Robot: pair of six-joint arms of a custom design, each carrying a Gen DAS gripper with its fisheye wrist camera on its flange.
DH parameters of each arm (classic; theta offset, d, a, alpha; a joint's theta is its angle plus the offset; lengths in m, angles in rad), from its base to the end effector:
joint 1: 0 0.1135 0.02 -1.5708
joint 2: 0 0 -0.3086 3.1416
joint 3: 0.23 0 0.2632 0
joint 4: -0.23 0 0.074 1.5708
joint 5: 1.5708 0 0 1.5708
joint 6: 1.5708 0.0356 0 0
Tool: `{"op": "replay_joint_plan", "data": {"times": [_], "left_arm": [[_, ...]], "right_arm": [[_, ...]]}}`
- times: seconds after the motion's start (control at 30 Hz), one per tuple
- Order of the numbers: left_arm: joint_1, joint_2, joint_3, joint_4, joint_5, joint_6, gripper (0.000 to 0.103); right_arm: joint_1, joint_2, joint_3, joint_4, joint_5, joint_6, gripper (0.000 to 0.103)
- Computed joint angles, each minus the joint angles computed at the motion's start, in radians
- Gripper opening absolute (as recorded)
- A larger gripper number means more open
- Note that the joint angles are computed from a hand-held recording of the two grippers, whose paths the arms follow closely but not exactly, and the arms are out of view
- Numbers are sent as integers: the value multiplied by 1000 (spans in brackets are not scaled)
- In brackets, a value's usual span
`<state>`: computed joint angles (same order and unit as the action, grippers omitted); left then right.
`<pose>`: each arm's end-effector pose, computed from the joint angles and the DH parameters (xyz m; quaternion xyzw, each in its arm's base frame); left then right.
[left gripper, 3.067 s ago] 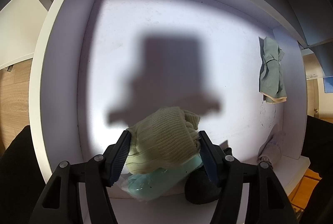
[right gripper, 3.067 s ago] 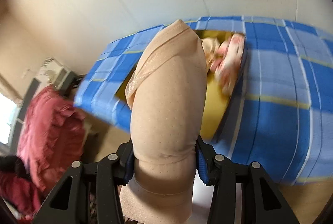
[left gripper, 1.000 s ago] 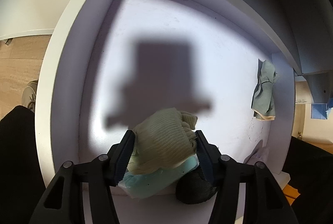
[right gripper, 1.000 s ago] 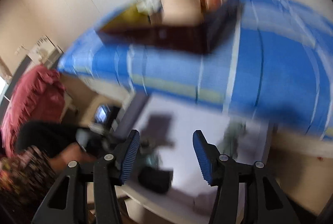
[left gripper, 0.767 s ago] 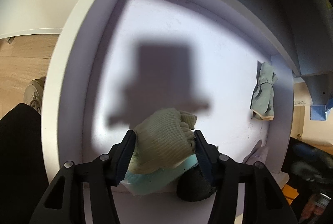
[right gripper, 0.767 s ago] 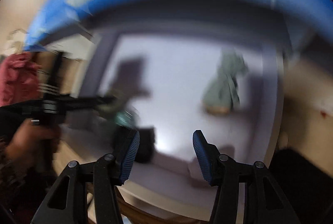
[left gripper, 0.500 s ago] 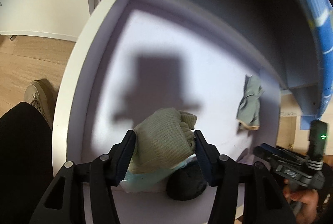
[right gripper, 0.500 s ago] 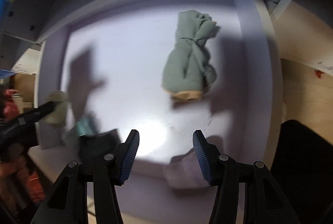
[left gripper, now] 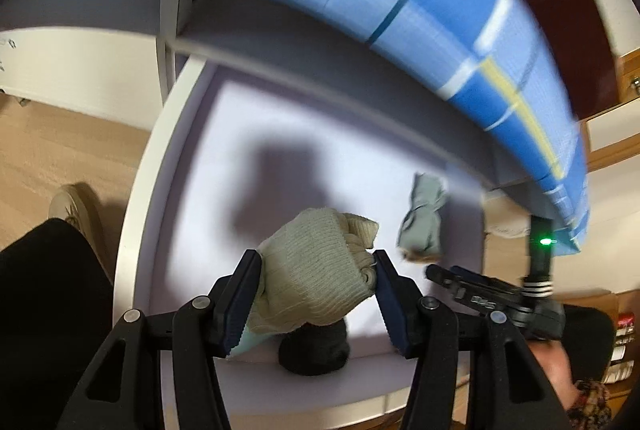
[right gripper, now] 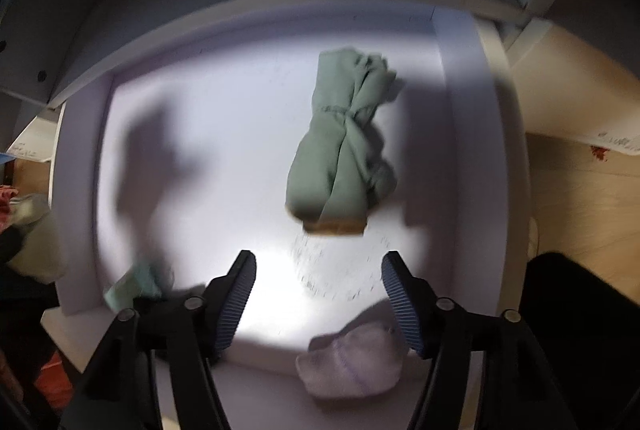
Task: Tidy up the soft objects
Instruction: 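Carry the cream knit bundle into the red box with the left gripper while the right returns to the drawer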
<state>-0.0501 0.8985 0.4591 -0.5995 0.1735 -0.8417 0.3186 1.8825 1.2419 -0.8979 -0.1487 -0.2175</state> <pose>0.1401 -0.0132 0.2062 -0.3496 0.8957 -0.1883 0.2002 0.3397 0.1176 0.1930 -0.2652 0.9612 0.0750 0.0123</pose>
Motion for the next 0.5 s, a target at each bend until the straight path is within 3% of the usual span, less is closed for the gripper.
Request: {"op": "replay_joint_plan", "data": {"times": [0.5], "left_arm": [[-42,-110,327,-261,-94,86,57]], "right_arm": [[0,36,25,13,-4,33,68]]}}
